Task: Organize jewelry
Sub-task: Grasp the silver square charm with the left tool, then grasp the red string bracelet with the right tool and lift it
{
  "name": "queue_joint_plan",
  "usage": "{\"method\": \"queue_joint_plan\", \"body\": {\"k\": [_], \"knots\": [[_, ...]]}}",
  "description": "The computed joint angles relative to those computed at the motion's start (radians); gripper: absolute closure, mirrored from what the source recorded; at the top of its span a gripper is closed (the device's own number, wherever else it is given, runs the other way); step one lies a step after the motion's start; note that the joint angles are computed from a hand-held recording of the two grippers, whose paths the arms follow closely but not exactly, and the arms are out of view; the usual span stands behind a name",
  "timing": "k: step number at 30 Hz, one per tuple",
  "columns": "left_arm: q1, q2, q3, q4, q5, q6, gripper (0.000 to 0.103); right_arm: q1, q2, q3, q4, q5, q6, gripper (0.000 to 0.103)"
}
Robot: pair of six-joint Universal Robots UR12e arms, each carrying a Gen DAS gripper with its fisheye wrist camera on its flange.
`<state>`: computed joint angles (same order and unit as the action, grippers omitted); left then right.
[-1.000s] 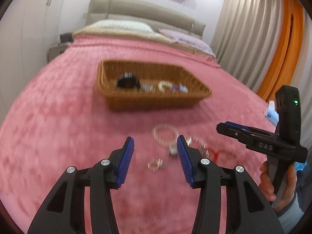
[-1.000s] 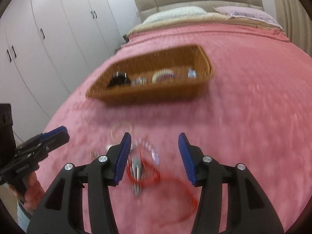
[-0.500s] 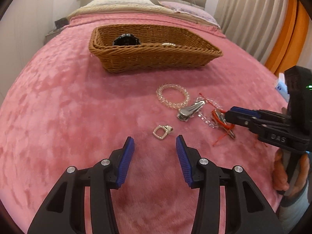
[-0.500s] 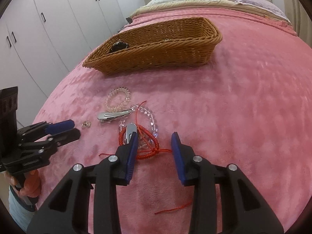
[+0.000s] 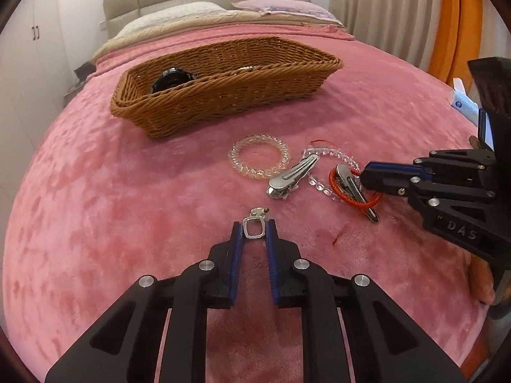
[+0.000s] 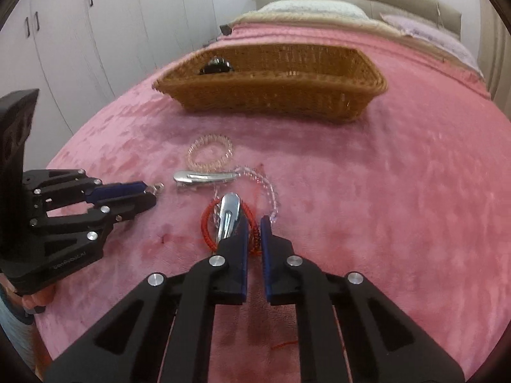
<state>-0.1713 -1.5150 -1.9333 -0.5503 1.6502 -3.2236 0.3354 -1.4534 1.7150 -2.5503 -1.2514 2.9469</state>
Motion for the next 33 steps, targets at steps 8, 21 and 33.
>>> {"method": "queue_joint_plan", "body": {"k": [8, 21, 33], "knots": [[0.012, 0.014, -0.031, 0.070, -0.028, -0.039, 0.090, -0.040, -0.010, 0.018, -0.061, 0.088, 0.080, 0.097], [0.027, 0.015, -0.041, 0.089, -0.055, -0.062, 0.090, -0.093, -0.009, -0.002, -0.008, 0.225, 0.119, 0.092], [0.027, 0.016, -0.043, 0.092, -0.054, -0.062, 0.090, -0.028, 0.011, -0.033, 0.126, 0.046, 0.007, 0.067]]}}
